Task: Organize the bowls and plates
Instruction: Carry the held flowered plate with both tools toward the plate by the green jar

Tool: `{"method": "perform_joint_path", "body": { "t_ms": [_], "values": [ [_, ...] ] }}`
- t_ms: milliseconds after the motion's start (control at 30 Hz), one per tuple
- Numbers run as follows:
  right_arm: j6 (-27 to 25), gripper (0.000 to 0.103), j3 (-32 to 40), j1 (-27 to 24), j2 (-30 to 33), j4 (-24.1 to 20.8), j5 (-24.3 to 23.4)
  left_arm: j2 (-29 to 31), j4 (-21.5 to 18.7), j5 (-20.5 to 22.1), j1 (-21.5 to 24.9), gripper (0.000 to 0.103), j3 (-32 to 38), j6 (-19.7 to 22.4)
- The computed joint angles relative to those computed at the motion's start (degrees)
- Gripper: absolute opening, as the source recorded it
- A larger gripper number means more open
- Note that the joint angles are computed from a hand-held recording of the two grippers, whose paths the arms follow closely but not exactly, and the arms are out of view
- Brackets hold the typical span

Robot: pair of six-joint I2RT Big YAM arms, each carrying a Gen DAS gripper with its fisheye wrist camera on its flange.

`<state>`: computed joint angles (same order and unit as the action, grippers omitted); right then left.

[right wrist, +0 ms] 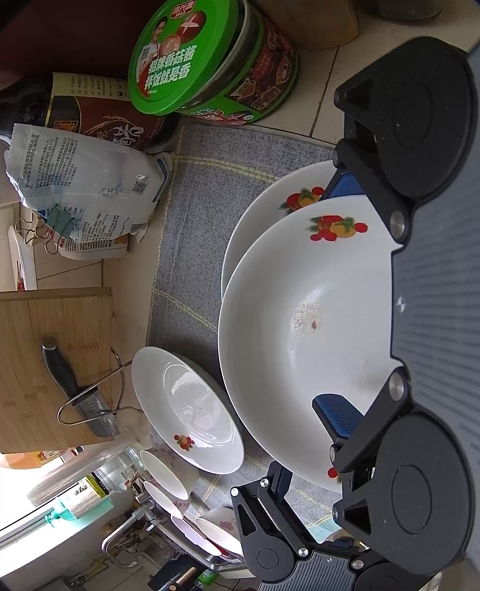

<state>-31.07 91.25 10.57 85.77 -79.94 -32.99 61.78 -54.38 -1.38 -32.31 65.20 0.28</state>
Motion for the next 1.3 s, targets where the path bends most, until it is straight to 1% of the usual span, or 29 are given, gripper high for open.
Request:
{"method": "perform_joint_path", "body": {
  "t_ms": [367, 567, 767, 933, 1300],
  "values": [
    [-0.62, 0.103, 0.69, -0.38, 1.02, -0.77, -1.39, 1.57, -1.64, 0.60, 0.99, 0.102, 1.03, -0.01],
    [-0.07, 0.103, 0.64, -0.22, 0.91, -0.43, -1.24, 1.80, -2.09, 0.98, 1.17, 0.102, 1.35, -0.06],
    [-0.08, 0.103, 0.12, 0.53, 0.39, 0.36, 0.24, 2.13, -2.96, 0.80, 1.11, 0.102, 1.96, -0.35],
    [-0.46, 0.103, -0.30, 1.73, 0.06, 1.49, 2.45, 1.92, -3.73, 0.93, 1.18, 0.102, 2.28, -1.13],
    [-0.96, 0.103, -0.27, 3.46, 0.06, 2.22, 5.23, 1.97, -5.20, 0.87, 1.01, 0.102, 3.02, -2.28]
  ]
}}
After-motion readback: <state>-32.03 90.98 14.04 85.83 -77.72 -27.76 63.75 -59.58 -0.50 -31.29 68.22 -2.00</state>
